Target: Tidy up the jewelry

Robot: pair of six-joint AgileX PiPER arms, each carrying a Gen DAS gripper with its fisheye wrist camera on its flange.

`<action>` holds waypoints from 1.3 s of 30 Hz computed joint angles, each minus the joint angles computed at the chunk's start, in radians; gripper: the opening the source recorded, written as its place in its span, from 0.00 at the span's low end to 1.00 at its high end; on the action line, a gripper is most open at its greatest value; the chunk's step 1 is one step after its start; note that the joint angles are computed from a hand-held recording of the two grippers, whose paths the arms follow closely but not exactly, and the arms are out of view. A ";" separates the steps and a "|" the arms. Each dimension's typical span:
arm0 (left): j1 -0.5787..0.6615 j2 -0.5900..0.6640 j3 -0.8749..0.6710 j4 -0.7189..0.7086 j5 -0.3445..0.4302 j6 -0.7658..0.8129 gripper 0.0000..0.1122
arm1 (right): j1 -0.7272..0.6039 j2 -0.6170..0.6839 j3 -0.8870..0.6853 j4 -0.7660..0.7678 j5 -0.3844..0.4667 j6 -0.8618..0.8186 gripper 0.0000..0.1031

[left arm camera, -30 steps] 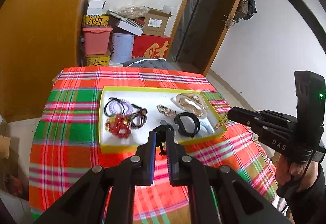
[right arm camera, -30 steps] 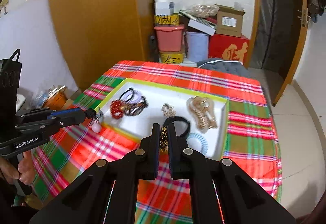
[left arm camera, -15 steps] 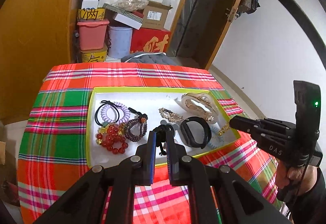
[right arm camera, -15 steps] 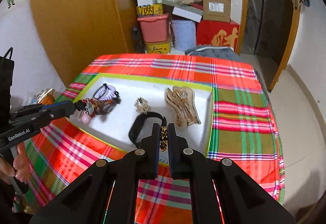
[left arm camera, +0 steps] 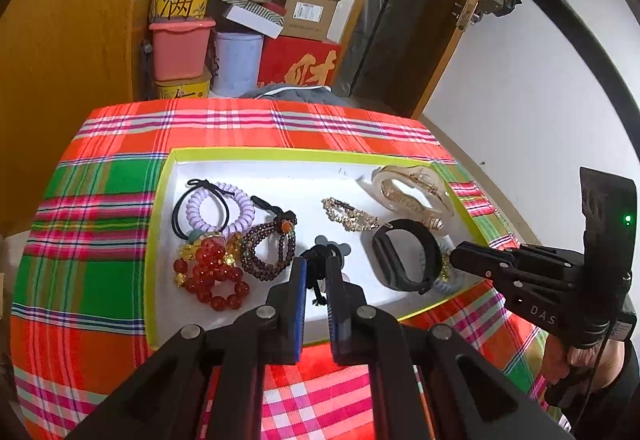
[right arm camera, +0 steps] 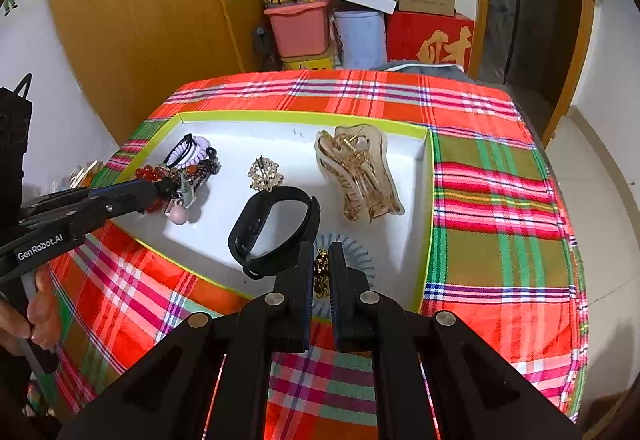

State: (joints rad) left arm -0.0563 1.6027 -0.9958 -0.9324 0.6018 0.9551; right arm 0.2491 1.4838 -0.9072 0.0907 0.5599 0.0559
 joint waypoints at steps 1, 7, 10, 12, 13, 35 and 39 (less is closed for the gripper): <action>-0.003 0.006 -0.002 0.000 0.000 0.002 0.08 | -0.004 0.006 -0.001 0.012 0.001 -0.009 0.07; -0.025 0.020 -0.004 0.022 -0.025 -0.016 0.09 | -0.013 0.017 0.006 0.014 -0.003 -0.012 0.10; -0.032 0.036 -0.015 0.050 -0.030 -0.051 0.09 | -0.014 0.010 0.012 0.026 -0.009 -0.024 0.21; -0.030 0.040 -0.015 0.046 -0.028 -0.051 0.09 | -0.012 0.006 0.015 0.023 -0.012 -0.020 0.24; -0.027 0.040 -0.014 0.040 -0.026 -0.047 0.09 | -0.010 0.002 0.018 0.019 -0.013 -0.015 0.26; -0.004 -0.221 0.112 0.152 0.025 -0.163 0.23 | 0.084 -0.229 0.072 -0.106 0.097 0.205 0.35; 0.002 -0.327 0.169 0.219 0.041 -0.235 0.36 | 0.148 -0.301 0.076 -0.172 0.155 0.305 0.35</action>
